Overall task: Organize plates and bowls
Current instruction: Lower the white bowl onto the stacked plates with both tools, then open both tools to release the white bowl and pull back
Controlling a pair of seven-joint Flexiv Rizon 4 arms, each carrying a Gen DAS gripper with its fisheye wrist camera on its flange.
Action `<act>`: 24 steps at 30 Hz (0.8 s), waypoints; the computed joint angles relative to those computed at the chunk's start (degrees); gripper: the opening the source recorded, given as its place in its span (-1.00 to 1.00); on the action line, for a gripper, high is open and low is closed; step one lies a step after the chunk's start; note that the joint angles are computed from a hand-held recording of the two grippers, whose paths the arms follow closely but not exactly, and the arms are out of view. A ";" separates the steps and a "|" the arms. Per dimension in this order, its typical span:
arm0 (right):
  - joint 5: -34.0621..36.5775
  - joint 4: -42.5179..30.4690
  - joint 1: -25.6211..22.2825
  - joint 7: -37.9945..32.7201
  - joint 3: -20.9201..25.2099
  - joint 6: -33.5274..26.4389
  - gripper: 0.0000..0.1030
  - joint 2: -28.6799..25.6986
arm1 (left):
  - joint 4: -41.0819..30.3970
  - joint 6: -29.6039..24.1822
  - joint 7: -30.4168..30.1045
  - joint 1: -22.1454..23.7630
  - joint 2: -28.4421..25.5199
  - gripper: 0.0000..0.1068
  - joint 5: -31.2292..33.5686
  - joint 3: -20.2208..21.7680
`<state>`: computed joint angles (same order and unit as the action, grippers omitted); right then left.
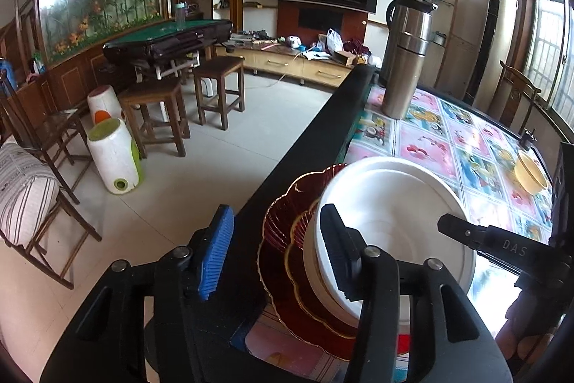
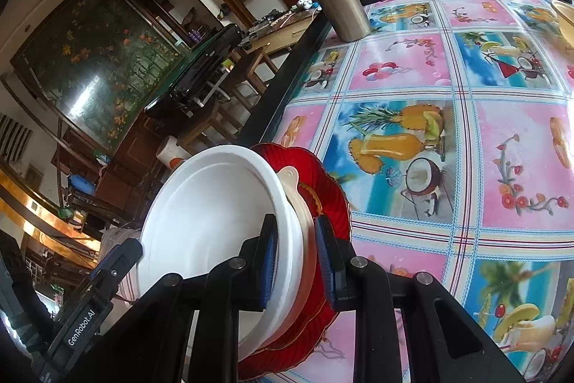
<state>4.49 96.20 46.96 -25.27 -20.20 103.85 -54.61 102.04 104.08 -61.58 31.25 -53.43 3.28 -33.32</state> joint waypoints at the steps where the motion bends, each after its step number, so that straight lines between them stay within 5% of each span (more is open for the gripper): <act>1: 0.30 0.24 0.29 0.07 -0.39 0.31 -0.53 0.04 | 0.01 0.40 -0.09 -0.12 0.09 -0.05 0.01 0.20; 11: 8.25 3.91 6.58 -2.47 -7.26 5.37 -0.53 0.19 | 0.40 2.83 -2.47 -1.16 1.16 0.00 1.17 2.08; 24: 15.92 8.22 6.05 -6.12 -5.96 9.40 -0.46 2.41 | 1.64 8.63 -8.78 -2.69 3.30 0.21 5.58 5.22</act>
